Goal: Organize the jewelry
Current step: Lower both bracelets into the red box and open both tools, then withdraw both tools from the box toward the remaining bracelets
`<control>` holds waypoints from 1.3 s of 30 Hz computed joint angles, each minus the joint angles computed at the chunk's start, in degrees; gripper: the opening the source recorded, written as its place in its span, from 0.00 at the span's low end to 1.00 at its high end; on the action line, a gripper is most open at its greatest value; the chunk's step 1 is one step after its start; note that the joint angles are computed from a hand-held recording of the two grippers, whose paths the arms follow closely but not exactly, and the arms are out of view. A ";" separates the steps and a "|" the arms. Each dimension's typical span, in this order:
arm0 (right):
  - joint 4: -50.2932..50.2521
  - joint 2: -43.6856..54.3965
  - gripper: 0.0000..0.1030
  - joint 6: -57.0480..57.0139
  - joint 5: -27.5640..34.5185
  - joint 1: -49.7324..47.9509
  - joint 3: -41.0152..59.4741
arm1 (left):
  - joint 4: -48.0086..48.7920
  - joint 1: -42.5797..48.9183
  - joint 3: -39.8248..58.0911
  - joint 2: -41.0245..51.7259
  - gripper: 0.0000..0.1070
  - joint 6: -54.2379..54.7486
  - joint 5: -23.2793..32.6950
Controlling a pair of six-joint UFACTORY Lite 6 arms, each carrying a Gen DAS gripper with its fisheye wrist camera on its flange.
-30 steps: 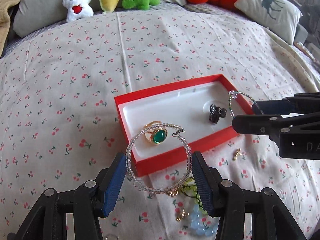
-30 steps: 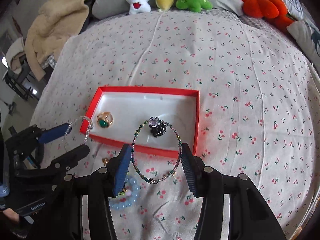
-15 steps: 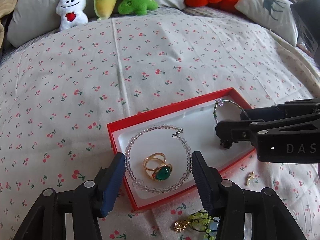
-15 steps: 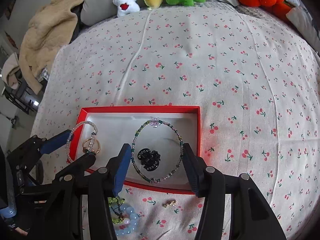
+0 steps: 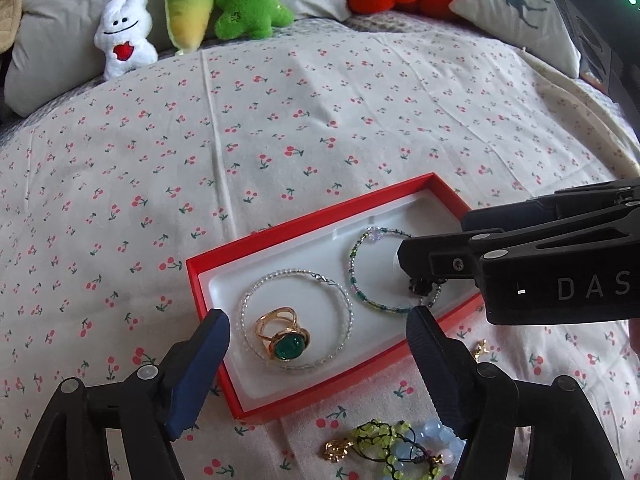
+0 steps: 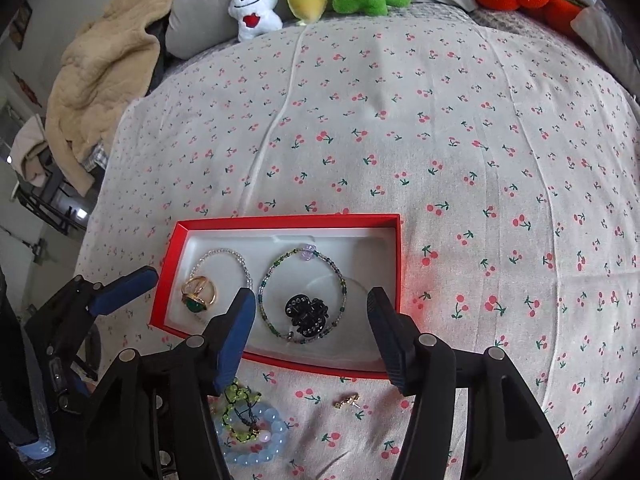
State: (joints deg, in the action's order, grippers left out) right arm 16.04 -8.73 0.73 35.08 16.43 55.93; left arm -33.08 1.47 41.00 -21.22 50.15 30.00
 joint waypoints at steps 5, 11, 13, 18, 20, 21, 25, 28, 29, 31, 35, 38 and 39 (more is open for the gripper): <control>-0.49 -3.50 0.60 0.56 1.70 -0.05 -1.40 | 2.45 0.44 -0.98 -3.84 0.76 -2.63 2.23; -3.24 -9.32 0.60 3.38 4.17 -0.15 -3.97 | 9.18 -0.23 -3.26 -9.29 0.77 -9.77 4.82; -4.79 -11.19 0.60 5.09 5.25 0.23 -4.95 | 11.16 -0.14 -3.79 -10.63 0.77 -12.16 5.94; -7.66 -15.34 0.60 8.28 8.29 1.42 -7.61 | 13.81 1.70 -4.70 -12.59 0.77 -16.33 9.63; -9.14 -16.95 0.60 9.76 9.12 2.35 -8.57 | 14.14 2.35 -5.29 -13.57 0.77 -17.18 10.86; -9.46 -17.77 0.60 10.17 9.53 2.59 -9.06 | 14.30 2.69 -5.71 -14.24 0.77 -17.40 11.37; -11.24 -20.58 0.60 12.84 11.00 4.10 -10.94 | 15.07 3.65 -7.03 -16.68 0.77 -18.17 13.06; -12.60 -22.42 0.61 14.86 12.01 5.55 -12.33 | 15.22 4.63 -7.65 -17.81 0.77 -18.15 14.28; -12.97 -22.91 0.61 15.53 12.26 5.98 -12.84 | 15.53 4.82 -7.90 -18.13 0.77 -18.39 14.50; -13.74 -23.79 0.61 16.99 12.83 7.08 -13.89 | 16.24 5.07 -8.56 -18.83 0.77 -19.06 14.87; -15.83 -24.22 0.61 20.41 13.61 9.91 -15.71 | 17.76 5.59 -9.33 -18.55 0.77 -20.59 15.32; -16.86 -23.75 0.61 22.21 13.89 11.99 -16.80 | 17.53 6.92 -9.96 -18.49 0.77 -20.10 16.03; -17.17 -23.55 0.61 22.84 13.93 12.63 -17.10 | 17.59 7.11 -10.08 -18.33 0.77 -20.20 16.16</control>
